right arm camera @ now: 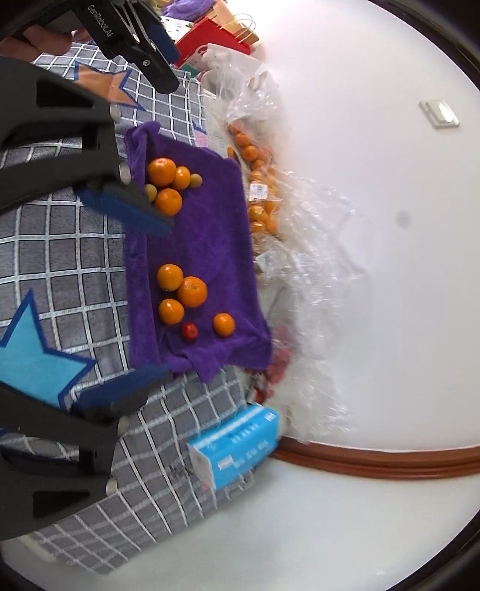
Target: Organize fruits
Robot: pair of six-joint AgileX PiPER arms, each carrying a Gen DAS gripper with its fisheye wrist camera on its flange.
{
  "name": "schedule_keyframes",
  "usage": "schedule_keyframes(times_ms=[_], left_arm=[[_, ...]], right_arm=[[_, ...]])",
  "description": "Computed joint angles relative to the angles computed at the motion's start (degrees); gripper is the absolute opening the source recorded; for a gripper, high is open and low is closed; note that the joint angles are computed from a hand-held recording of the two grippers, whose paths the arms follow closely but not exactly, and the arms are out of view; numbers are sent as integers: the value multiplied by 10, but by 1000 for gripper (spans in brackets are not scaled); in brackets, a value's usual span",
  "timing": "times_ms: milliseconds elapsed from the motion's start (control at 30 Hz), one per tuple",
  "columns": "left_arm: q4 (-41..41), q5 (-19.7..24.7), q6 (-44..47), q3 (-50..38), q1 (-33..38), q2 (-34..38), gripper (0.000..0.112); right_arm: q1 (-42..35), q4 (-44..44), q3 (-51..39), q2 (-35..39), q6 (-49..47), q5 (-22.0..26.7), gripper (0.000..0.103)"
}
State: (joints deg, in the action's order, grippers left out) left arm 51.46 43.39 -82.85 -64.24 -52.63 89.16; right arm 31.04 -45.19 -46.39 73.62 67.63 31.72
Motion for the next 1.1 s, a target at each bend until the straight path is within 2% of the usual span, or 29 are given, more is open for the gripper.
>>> schedule_keyframes(times_ms=[100,333,567,833,1100], left_arm=[[-11,29,4,-5,-21,-11,90],[7,88,-36,3,-76,-42,95],[12,116,-59,16,-101,-64,96],[15,129,-65,21,-112,-71,96],[14,133,-65,20,-114,-72,96]], right_arm=[[35,-17,4,-38,13,43,95],[87,-9,10,-87,16,121,98],[135,-21,15,-122,46,174,98],[165,-29,13,-123,68,202,98],[172,-30,11,-127,75,211,98]])
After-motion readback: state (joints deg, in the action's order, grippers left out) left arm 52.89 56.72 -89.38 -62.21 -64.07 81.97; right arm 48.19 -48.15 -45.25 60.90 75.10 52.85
